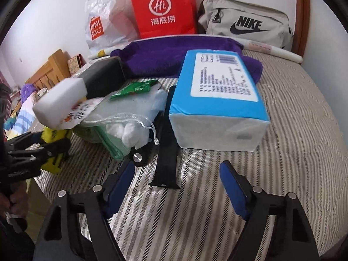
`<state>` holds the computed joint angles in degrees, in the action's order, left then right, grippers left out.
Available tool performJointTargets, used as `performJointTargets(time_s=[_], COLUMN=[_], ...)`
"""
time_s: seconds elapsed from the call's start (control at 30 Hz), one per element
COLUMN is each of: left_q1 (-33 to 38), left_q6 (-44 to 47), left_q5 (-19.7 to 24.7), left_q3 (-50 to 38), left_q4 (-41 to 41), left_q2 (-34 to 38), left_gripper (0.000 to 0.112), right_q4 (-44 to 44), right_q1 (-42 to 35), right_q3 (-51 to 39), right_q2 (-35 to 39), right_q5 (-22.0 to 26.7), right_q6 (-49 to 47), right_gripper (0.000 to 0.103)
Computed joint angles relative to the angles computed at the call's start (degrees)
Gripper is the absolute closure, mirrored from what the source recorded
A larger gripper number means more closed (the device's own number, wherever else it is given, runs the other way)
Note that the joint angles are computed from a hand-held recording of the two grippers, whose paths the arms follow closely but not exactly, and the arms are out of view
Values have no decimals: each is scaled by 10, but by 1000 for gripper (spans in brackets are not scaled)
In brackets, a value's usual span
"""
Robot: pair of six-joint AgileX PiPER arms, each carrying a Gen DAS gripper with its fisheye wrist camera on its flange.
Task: Organize soft objects
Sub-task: 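Grasp the white foam sponge with the left tool while the right tool grasps the black watch strap, then lift the sponge with the left tool while the right tool lifts the strap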
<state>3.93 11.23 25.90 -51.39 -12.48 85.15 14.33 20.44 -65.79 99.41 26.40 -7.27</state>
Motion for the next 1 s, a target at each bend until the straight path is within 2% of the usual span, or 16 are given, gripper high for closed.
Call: performJointTargets(time_s=[0.07,0.17,0.27,0.33,0.53,0.73,0.9,1.0], left_q1=[7,27,36,41,45,42,42,43], left_q6=[4,60,71,85,80,112,120,124], left_q5=[-3,10,14,22,29,20,33,41], left_q3=[4,3,1,-5,-8,4,-3,-6], left_q4=[-2,-53,-65,-77,-73,-87,-100,-100], left_q2=[-11,-24,-27,-17,14,-7,-18,-25], left_gripper=[41,42,42,42,41,36,35,35], right_q4=[-16,-45,-99,-87,-86,-58,-59,-23], right_q1=[6,16,32,32,31,23,25,20], right_q3=[-9,-20,-17,-16,-19,-20,-10,-6], right_q2=[11,27,30,29,27,30,26,23], right_q5=[0,-2,-21,-22,-9,-14,-28,-28], right_q6=[16,43,89,74,69,44,41,4], right_gripper=[29,34,40,45,45,45,47,65])
